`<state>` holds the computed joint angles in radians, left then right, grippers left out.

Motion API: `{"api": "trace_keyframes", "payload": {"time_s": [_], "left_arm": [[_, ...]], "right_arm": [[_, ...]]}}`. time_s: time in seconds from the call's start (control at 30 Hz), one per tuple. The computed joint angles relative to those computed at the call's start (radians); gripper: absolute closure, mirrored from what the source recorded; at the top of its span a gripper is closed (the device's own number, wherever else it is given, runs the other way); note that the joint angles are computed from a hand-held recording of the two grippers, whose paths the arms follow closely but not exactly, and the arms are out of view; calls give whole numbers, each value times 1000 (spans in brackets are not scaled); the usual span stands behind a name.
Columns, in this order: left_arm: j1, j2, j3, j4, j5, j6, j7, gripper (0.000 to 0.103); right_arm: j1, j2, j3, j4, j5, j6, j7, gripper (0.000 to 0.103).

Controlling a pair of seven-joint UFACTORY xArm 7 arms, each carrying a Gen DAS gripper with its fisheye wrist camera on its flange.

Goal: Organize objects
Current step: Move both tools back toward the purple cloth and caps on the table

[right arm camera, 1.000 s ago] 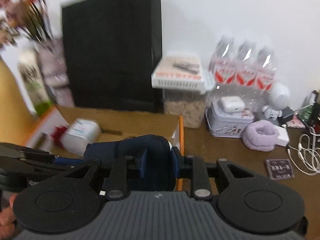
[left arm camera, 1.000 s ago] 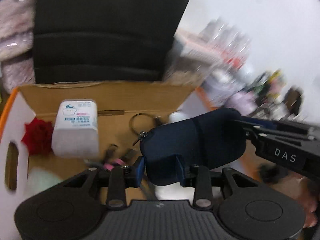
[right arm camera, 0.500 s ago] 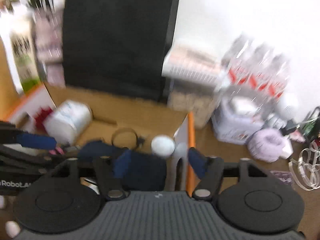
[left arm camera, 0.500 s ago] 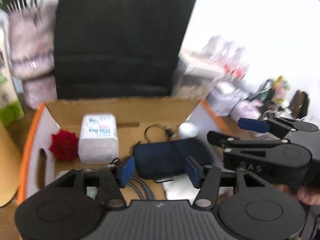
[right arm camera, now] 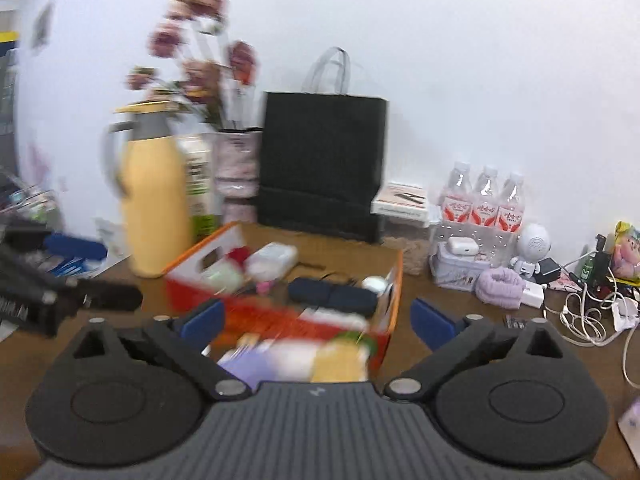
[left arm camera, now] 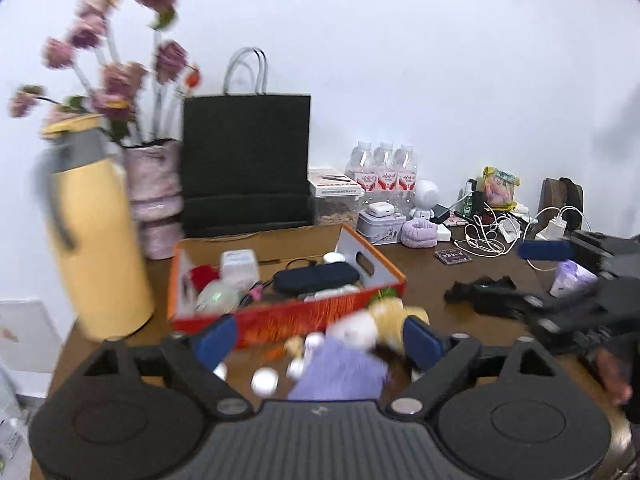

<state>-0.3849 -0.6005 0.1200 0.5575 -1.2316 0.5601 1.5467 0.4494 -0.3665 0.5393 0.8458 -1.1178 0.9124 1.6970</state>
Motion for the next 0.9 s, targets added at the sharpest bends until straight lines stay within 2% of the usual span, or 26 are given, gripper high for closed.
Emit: {"api": "trace_keyframes", "payload": {"time_s": [0.03,0.1,0.13,0.23,0.33,0.4,0.47,0.57,0.6,0.7,0.8,0.9], "left_arm": [[22,-83,17,-73,-6,0,4,0],[76,-245,47,-216,13,-9,-15,0],[109,-305,74,-268,57,9,-35,0],[278,-483,176,-403,271,142,-156,0],[383,-603,250,-452,389,200,-215,0],[369,-636,300,-447,413,191,-194,0],[341,-669,296,-453,411,137,-191,0],[306,-712,308,-472,438,93,-189,0],[295,-708,309,-476,451,87,-200,0],[260,-657,304,-482,481,43,-234,0],[168,-581,288,-492,466,-110,-253,0],[8,-485,328,-474,433,-303,-238,0]], "right_arm": [[28,-20,43,-18,9,40,9,0],[78,-33,156,-45,20,158,42,0],[105,-23,217,-56,34,230,81,0],[198,36,322,-51,149,369,205,0],[263,107,377,-20,232,452,321,0],[289,167,399,11,263,512,386,0],[315,218,414,36,250,561,433,0],[341,254,386,59,217,597,441,0],[350,280,381,78,202,625,443,0],[375,298,340,83,169,627,448,0],[397,278,284,59,165,578,460,0],[413,260,218,31,172,528,452,0]]}}
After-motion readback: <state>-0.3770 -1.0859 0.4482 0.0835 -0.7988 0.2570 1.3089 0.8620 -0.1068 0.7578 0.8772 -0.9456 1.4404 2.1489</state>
